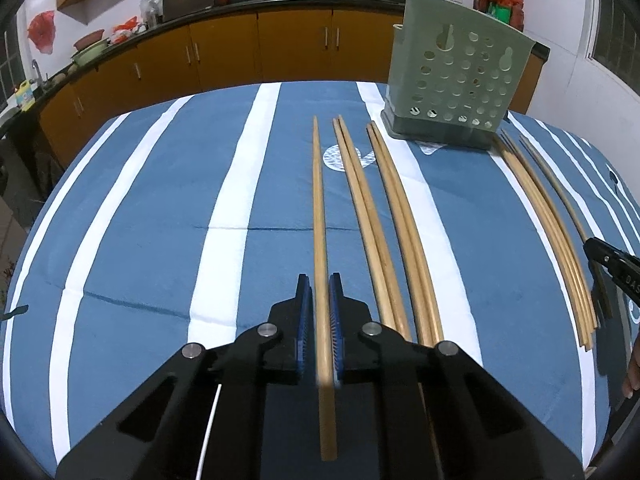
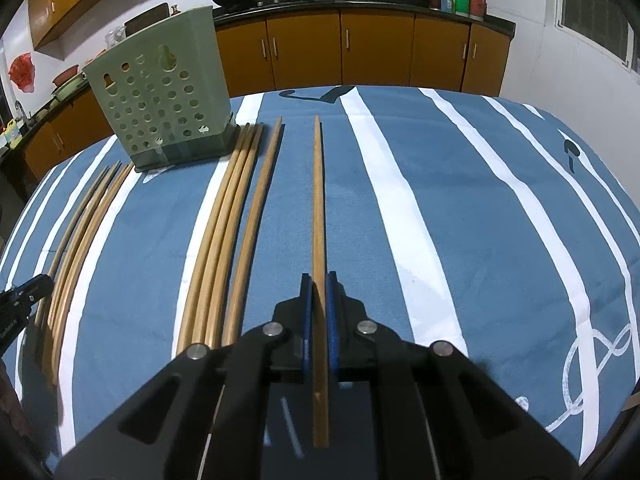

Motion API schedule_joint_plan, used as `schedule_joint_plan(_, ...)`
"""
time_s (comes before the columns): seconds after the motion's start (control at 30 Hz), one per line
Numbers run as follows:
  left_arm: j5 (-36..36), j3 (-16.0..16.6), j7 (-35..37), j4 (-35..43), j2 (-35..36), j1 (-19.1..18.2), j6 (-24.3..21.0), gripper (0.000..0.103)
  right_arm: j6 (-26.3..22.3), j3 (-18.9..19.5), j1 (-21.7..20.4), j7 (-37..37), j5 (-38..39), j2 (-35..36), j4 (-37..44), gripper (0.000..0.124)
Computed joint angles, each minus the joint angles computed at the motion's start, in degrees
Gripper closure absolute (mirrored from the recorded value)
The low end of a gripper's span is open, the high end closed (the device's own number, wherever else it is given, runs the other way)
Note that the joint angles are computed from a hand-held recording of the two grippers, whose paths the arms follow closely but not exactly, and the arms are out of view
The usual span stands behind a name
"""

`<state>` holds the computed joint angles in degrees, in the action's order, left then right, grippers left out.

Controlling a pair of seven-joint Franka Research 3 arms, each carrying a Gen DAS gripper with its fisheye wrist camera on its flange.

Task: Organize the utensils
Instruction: 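Close the left tool on one wooden chopstick while the right tool grasps another chopstick, then lift both held chopsticks upright and carry them over the green utensil holder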

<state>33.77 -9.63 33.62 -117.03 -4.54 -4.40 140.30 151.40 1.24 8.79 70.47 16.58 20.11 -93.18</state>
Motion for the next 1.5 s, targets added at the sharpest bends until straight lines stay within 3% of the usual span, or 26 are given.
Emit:
schedule_joint_plan(0.53, -2.7, 0.4, 2.2, -0.4, -0.5, 0.0, 1.9, 0.096, -0.6, 0.5, -0.9, -2.2, 1.5, -0.1, 0.6, 0.116)
schedule_joint_plan(1.27, 11.3, -0.8, -7.8, 4.4, -4.9, 4.1, 4.1, 0.096, 6.9, 3.2, -4.4, -12.5, 18.5, -4.7, 3.3, 0.116)
schedule_joint_plan(1.5, 14.4, -0.1, -8.9, 10.0, -3.3, 5.0, 5.3, 0.096, 8.1, 4.5, -5.1, -15.1, 21.2, -2.1, 11.1, 0.116)
